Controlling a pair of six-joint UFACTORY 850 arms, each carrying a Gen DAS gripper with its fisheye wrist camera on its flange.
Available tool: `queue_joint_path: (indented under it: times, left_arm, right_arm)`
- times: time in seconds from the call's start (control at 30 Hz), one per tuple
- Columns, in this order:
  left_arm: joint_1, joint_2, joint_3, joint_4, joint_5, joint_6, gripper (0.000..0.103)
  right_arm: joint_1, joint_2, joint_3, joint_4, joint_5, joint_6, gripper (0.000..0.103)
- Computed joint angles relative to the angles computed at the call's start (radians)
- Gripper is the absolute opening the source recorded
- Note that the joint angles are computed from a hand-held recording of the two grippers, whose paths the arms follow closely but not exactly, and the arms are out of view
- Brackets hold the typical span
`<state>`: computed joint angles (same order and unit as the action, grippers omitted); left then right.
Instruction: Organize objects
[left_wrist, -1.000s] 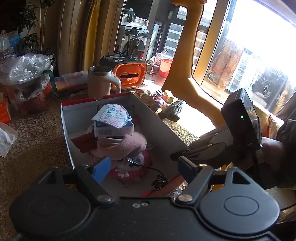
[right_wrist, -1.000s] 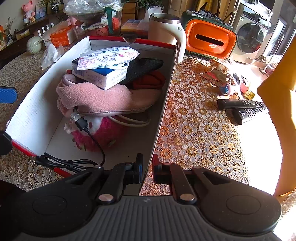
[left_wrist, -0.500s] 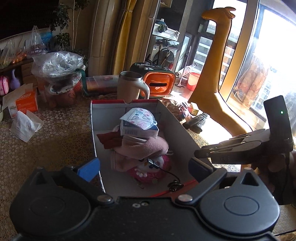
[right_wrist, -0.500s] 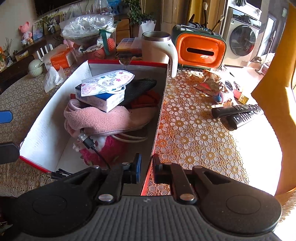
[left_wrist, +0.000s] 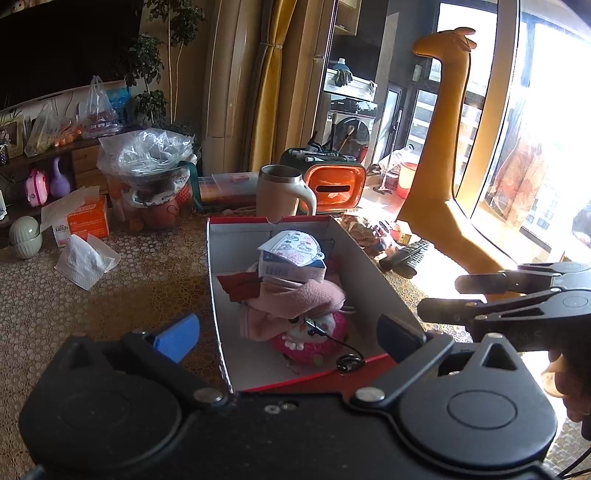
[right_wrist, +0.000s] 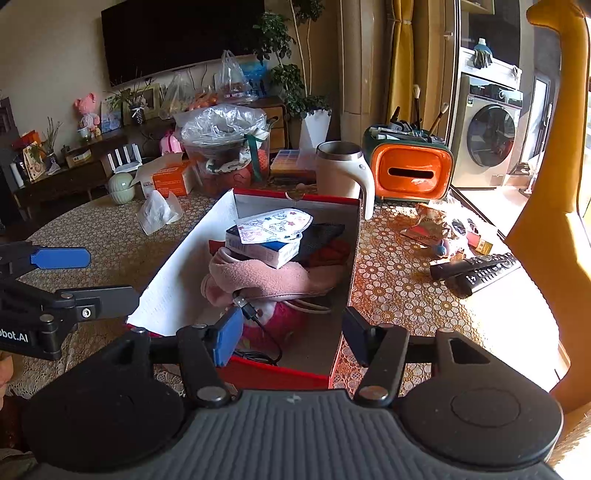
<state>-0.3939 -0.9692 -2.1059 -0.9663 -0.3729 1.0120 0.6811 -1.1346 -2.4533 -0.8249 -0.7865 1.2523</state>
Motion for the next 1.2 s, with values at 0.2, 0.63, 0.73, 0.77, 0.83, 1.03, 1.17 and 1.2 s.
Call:
queue_joint_path:
  times: [0.2,0.63,0.73,0.77,0.83,1.03,1.17,1.2]
  left_arm:
    - [0.003,0.057,0.094,-0.071,0.049,0.070,0.102]
    - [0.005,0.162,0.273,-0.288,0.148,0.276,0.102]
    - [0.003,0.189,0.318,-0.404,0.169,0.390,0.102]
    - [0.004,0.196,0.328,-0.434,0.169,0.419,0.102]
    - [0.007,0.209,0.349,-0.505,0.164,0.487,0.102]
    - [0.008,0.228,0.374,-0.556,0.162,0.545,0.102]
    - [0.009,0.227,0.372,-0.530,0.152,0.519,0.102]
    - [0.008,0.228,0.373,-0.528,0.153,0.515,0.102]
  right_arm:
    - [0.029,0.062,0.117,-0.118,0.036,0.123,0.081]
    - [0.088,0.118,0.242,-0.303,0.009,0.378,0.100]
    - [0.094,0.130,0.264,-0.316,0.015,0.410,0.100]
    - [0.096,0.134,0.271,-0.323,0.017,0.424,0.101]
    - [0.099,0.132,0.267,-0.325,0.007,0.433,0.101]
    - [0.102,0.135,0.268,-0.334,0.003,0.452,0.101]
    - [0.102,0.131,0.259,-0.322,0.008,0.441,0.100]
    - [0.102,0.128,0.254,-0.315,0.010,0.433,0.100]
